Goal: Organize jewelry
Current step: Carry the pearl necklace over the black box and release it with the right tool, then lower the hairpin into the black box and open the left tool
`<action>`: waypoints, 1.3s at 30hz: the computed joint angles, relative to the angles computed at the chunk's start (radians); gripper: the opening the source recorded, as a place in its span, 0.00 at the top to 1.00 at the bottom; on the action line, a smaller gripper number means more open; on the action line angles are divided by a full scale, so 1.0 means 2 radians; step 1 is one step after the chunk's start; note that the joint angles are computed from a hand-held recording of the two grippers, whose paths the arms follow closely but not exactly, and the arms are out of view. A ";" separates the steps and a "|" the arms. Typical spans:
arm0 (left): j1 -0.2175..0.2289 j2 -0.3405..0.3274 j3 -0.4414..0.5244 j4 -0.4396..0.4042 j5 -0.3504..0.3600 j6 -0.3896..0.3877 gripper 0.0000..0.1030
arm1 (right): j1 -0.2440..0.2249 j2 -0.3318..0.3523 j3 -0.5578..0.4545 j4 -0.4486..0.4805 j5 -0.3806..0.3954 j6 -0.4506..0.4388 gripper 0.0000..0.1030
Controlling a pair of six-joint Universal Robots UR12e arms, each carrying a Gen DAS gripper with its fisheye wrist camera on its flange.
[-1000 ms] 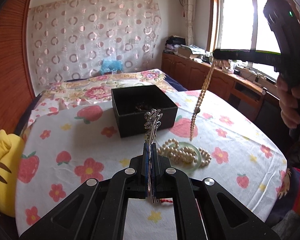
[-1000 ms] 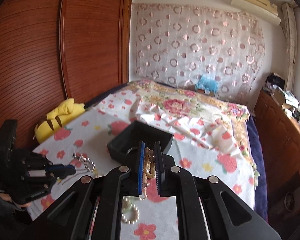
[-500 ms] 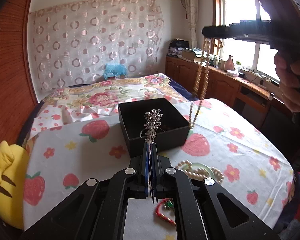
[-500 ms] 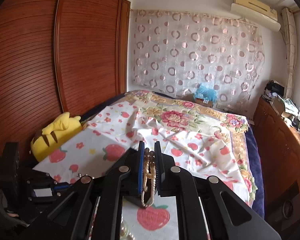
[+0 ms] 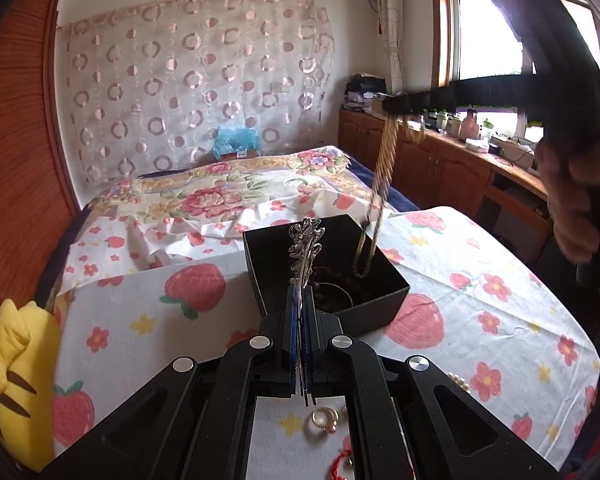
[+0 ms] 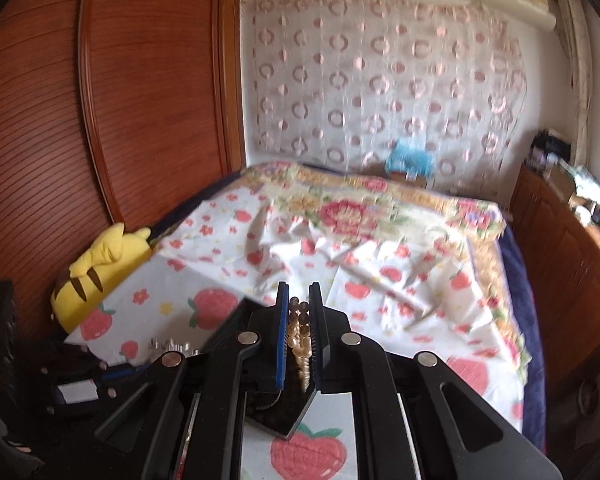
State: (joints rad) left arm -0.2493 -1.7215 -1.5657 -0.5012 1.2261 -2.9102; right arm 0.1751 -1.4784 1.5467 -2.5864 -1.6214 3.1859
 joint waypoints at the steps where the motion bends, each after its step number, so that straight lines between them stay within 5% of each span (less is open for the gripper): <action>1: -0.001 -0.003 0.002 -0.002 0.002 0.000 0.98 | -0.002 0.001 0.005 0.000 0.006 0.006 0.89; 10: -0.010 -0.024 0.022 -0.013 0.021 -0.002 0.98 | -0.014 0.004 0.039 0.000 0.057 0.042 0.88; 24: -0.028 -0.065 0.069 -0.026 0.071 0.001 0.97 | -0.022 -0.043 0.101 -0.016 0.052 0.026 0.88; 39: -0.017 -0.015 0.008 0.005 0.053 0.010 0.90 | -0.003 -0.072 0.164 -0.031 0.053 0.016 0.88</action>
